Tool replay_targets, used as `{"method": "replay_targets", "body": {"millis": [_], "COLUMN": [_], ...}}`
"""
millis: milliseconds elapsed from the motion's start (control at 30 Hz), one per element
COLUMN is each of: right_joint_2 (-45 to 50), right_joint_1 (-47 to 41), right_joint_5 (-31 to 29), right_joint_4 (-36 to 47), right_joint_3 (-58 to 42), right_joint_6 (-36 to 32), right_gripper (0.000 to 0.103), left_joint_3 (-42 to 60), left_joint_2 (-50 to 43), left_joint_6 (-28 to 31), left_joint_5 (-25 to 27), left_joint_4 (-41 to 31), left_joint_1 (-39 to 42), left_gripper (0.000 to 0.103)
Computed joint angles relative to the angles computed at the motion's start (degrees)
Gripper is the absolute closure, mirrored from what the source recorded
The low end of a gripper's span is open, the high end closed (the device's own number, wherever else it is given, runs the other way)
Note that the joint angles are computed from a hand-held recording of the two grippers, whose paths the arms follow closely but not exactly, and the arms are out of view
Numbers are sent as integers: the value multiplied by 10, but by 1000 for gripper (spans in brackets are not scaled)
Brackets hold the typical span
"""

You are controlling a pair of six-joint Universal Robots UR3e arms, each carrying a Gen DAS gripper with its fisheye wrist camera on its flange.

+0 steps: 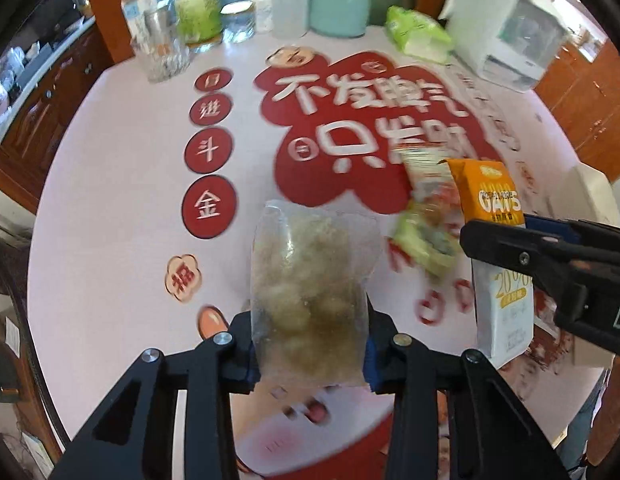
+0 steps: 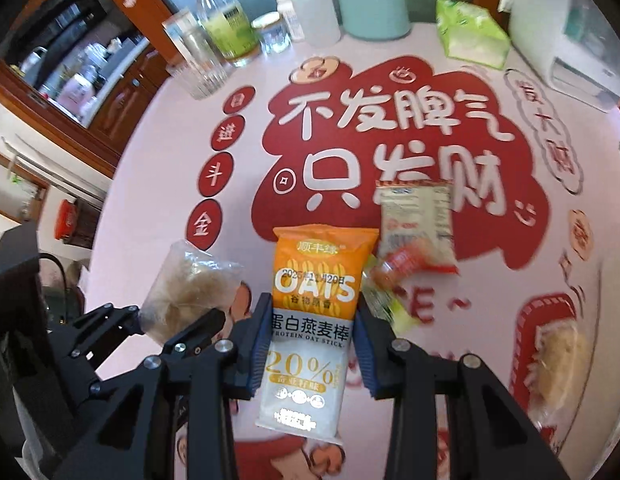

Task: Organize snacks
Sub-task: 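Carry both snacks over the white bin and open both tools to drop them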

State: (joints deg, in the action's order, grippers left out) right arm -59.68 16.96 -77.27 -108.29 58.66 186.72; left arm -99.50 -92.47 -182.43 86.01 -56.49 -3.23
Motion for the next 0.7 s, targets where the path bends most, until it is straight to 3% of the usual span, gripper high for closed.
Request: {"method": "replay_targets", "body": {"millis": [233,367,500,700], "right_joint_2": [-238,-369,-490,-618], "right_joint_1": [-67,-138,-260,-534], "right_joint_5": [36,64,116,195], "right_joint_4": [-58,-32,58,302], "right_joint_3": [256,356,412,406], "right_joint_6": [-58,-117,-223,-492], "right_gripper": [65,65,65,65], "left_joint_3": [75,164,286,602], "left_joint_2": [25,-19,-100,-300], "left_joint_6": [-76,-125,-190,-260], "left_joint_5": [45,79,117,158], "left_joint_4": [-40,-71,-108,-226], "left_joint_1": [-137,-225,-313,-413], "left_gripper": [66,67,67,67]}}
